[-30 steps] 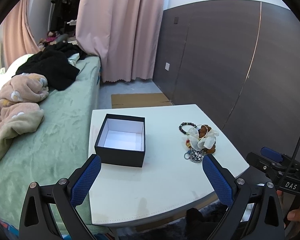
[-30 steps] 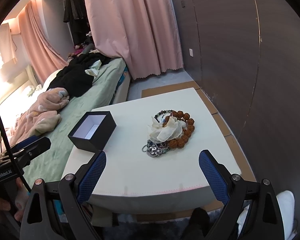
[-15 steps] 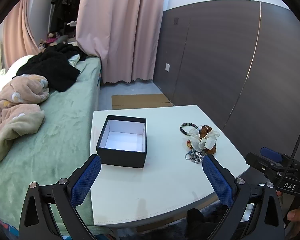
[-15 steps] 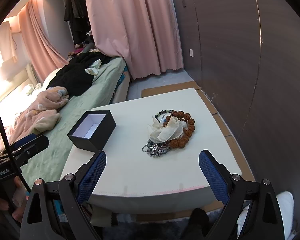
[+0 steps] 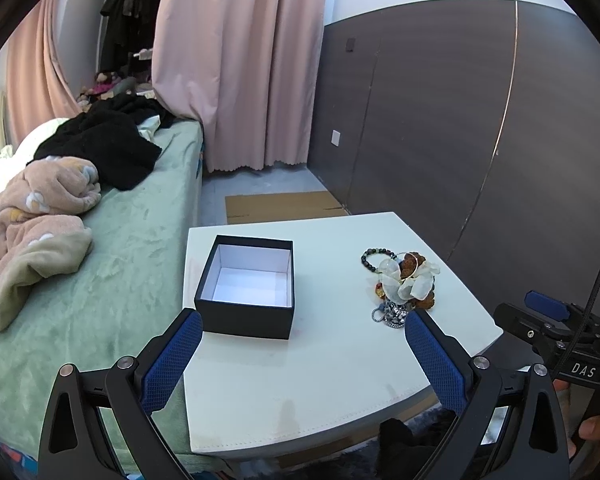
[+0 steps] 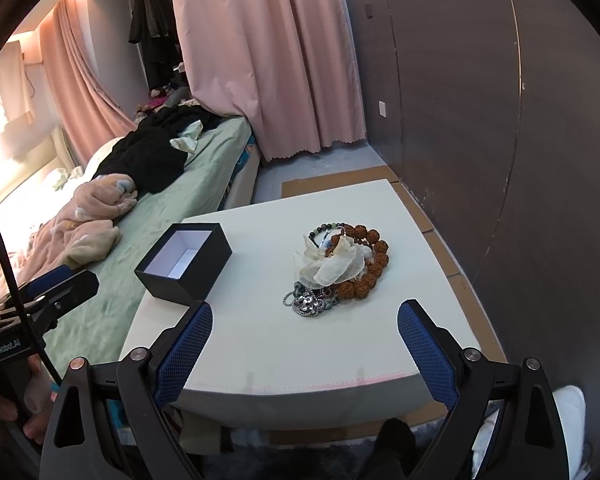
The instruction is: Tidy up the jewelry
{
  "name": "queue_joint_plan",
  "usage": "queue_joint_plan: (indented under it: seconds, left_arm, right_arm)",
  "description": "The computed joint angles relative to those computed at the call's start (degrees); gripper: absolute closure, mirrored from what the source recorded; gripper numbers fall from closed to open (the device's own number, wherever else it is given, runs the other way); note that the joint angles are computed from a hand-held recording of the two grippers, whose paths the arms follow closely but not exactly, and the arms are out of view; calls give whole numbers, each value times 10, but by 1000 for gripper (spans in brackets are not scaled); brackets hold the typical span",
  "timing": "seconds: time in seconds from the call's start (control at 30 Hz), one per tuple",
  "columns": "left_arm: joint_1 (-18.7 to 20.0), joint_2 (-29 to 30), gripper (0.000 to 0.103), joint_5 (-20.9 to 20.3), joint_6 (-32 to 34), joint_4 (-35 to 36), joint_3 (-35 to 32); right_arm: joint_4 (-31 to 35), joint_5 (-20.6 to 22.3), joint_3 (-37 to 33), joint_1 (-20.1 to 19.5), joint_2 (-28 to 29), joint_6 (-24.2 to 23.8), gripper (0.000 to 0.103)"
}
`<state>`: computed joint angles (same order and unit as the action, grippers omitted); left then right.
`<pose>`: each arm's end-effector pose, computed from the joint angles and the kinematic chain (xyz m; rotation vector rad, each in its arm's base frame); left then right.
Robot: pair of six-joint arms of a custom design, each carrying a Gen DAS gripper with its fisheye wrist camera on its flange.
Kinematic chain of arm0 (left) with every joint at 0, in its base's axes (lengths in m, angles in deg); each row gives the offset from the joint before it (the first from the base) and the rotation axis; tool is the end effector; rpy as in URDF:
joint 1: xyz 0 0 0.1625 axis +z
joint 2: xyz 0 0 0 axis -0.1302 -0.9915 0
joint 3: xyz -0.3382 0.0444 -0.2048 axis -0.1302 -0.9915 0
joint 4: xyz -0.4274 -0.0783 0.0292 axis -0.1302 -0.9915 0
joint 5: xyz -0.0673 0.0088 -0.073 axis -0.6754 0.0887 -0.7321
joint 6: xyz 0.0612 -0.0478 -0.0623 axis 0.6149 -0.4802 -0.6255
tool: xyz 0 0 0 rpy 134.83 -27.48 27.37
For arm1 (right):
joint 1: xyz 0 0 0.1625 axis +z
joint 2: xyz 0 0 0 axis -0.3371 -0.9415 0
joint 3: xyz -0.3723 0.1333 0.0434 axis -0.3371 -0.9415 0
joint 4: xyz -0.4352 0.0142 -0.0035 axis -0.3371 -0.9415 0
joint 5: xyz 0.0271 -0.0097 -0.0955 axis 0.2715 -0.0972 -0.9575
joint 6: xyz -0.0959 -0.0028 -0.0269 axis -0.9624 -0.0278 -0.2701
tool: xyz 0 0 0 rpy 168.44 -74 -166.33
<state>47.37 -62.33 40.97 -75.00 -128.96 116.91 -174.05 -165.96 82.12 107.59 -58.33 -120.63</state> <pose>-0.4030 -0.6275 0.0568 0.2717 2.1766 -1.2034 0.0966 -0.6931 0.3483 0.7928 -2.4956 0.9217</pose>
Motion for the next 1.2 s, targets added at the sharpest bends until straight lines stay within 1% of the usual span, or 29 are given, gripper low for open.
queue_joint_plan:
  seconds: [0.23,0.3,0.77,0.83,0.97,1.03,1.1,1.2]
  left_arm:
    - [-3,-4,2,2,0,-4,7]
    - [1,2,2,1,2,0,-3]
    - [2,2,2,-2,1,0,-5]
    - [3,5,2,-5,1,3,-11]
    - [8,15,2,-20,7,9,-33]
    - [11,23,2,-33,15,11,-46]
    - [16,30,2,-50,22,15,-61]
    - [23,41,2,-72,28,21,-81]
  right_arm:
    - [-2,1,0,0,1,-1,9]
    - [-2,1,0,0,1,-1,9]
    - [5,2,-8,0,3,3,9]
    - [7,7,-9,-2,1,5,9]
    - [19,13,-25,-9,5,29,9]
    - [30,13,-40,-14,11,52,9]
    - [51,22,-61,-21,18,79,9]
    - [61,31,-80,-28,25,107,9]
